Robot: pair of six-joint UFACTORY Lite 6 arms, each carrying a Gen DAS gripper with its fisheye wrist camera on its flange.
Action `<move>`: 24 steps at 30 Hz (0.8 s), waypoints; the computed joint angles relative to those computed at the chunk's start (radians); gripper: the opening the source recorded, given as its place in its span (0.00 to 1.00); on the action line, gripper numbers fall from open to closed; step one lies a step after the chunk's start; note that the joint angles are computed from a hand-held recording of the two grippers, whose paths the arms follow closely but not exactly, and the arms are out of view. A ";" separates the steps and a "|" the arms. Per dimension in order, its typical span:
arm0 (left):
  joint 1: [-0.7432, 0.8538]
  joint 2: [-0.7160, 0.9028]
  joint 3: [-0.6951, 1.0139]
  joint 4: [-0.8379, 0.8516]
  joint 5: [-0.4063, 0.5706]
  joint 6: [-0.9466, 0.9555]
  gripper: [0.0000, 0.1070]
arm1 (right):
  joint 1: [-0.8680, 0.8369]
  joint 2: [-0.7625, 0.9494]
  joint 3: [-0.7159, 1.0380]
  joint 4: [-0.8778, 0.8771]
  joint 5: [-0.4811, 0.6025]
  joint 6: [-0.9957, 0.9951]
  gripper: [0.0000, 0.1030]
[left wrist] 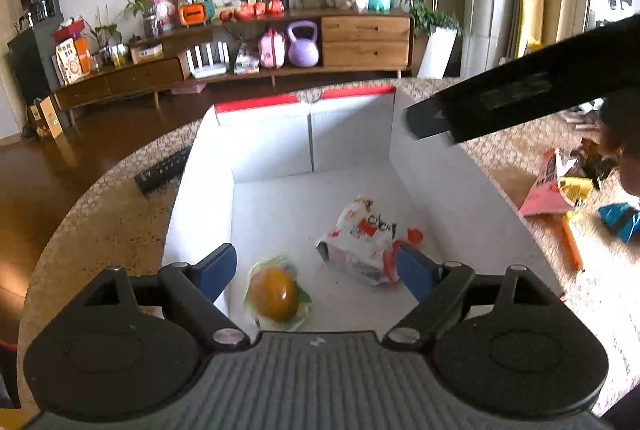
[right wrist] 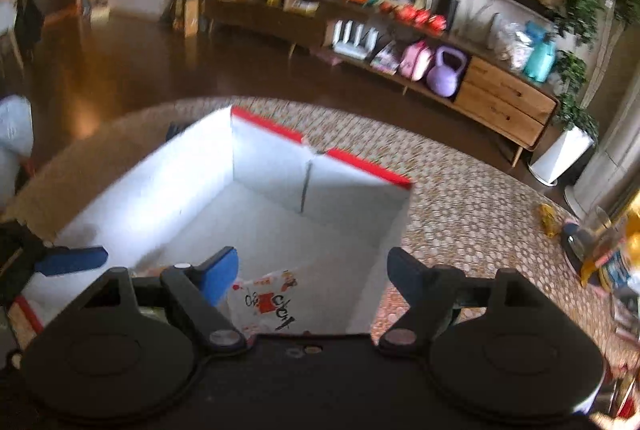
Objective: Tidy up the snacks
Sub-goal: 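Move both open tools back over the remaining snacks on the table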
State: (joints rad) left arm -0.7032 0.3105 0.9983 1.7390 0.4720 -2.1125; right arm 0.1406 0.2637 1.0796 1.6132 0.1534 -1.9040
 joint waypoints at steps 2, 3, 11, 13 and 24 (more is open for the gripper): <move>-0.015 -0.016 -0.019 0.053 0.027 -0.068 0.81 | -0.056 -0.062 -0.060 0.137 0.049 -0.121 0.79; -0.026 -0.024 -0.028 0.080 0.044 -0.110 0.81 | -0.093 -0.099 -0.099 0.215 0.087 -0.192 0.79; -0.094 -0.044 -0.044 0.220 0.127 -0.294 0.82 | -0.363 -0.286 -0.349 0.430 0.329 -0.409 0.80; -0.117 -0.042 -0.043 0.253 0.151 -0.330 0.82 | -0.433 -0.322 -0.406 0.432 0.376 -0.422 0.80; -0.232 0.081 0.098 0.351 0.173 -0.370 0.85 | -0.758 -0.348 -0.579 0.390 0.568 -0.489 0.81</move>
State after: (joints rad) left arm -0.9347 0.3912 1.0960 2.0902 0.6445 -2.4823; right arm -0.6176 -0.0846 0.5007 2.0036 0.7213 -2.3926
